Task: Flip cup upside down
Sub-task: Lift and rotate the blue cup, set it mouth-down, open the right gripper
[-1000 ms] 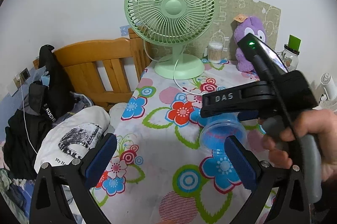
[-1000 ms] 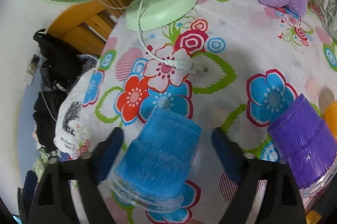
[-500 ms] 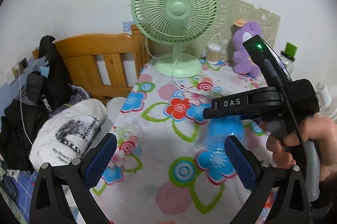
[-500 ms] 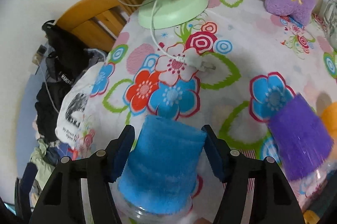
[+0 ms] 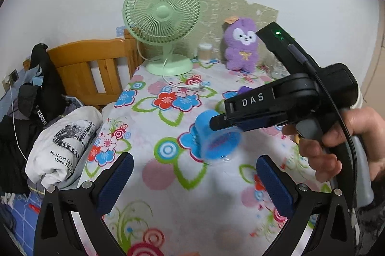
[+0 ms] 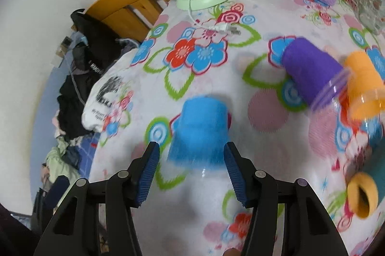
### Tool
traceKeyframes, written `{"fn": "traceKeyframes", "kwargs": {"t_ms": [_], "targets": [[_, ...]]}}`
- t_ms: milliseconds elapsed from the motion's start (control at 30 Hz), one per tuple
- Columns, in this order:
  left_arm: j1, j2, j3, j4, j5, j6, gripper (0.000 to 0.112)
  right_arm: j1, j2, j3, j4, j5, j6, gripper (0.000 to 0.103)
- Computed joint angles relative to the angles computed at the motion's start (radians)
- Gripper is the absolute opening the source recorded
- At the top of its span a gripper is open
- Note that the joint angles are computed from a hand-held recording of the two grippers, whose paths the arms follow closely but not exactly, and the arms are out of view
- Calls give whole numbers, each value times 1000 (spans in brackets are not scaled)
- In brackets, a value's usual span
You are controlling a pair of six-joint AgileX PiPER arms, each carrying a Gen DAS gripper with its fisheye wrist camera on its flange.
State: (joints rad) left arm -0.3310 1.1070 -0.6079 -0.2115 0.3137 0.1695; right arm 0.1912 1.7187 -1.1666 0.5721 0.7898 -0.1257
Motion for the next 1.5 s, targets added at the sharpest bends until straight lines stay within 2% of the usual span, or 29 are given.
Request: {"fn": "traceKeyframes", "kwargs": {"t_ms": [67, 233, 267, 367, 467, 633, 733, 833, 867, 900, 933, 1000, 1167, 1333, 1433, 1500], "targets": [[-13, -55, 19, 39, 24, -46, 103, 0, -38, 39, 27, 13, -27, 59], [-39, -120, 41, 177, 64, -213, 103, 56, -140, 108, -145, -45, 109, 59], [-37, -130, 46, 182, 72, -223, 103, 56, -144, 111, -163, -50, 121, 62], [-46, -162, 54, 218, 92, -280, 103, 54, -140, 89, -247, -74, 215, 90], [-58, -184, 57, 252, 100, -326, 103, 17, -74, 22, -246, -65, 239, 94], [-56, -170, 49, 249, 92, -315, 103, 5, 78, -79, -314, -30, 322, 94], [-43, -119, 37, 217, 64, -276, 103, 2, 118, -69, -326, -46, 332, 94], [-40, -62, 20, 196, 43, -248, 103, -18, 147, -56, -271, -61, 275, 91], [-39, -43, 15, 178, 34, -228, 103, -21, 154, -60, -267, -58, 263, 83], [-36, -31, 12, 155, 29, -204, 103, -20, 162, -63, -272, -53, 258, 71], [-38, -22, 9, 150, 26, -200, 103, -13, 159, -61, -300, -56, 276, 67], [-42, -10, 6, 134, 18, -187, 103, -5, 139, -47, -304, -57, 257, 56], [-42, -5, 6, 100, 13, -162, 103, -1, 42, 35, -234, -67, 180, 56], [-57, -29, 14, 95, 32, -165, 103, -19, -71, 161, 18, -36, -7, 56], [-73, -54, 24, 81, 52, -160, 103, 13, -142, 259, 82, -51, -21, 57], [-89, -63, 28, 85, 70, -165, 103, 50, -179, 300, 51, -89, 45, 61]]}}
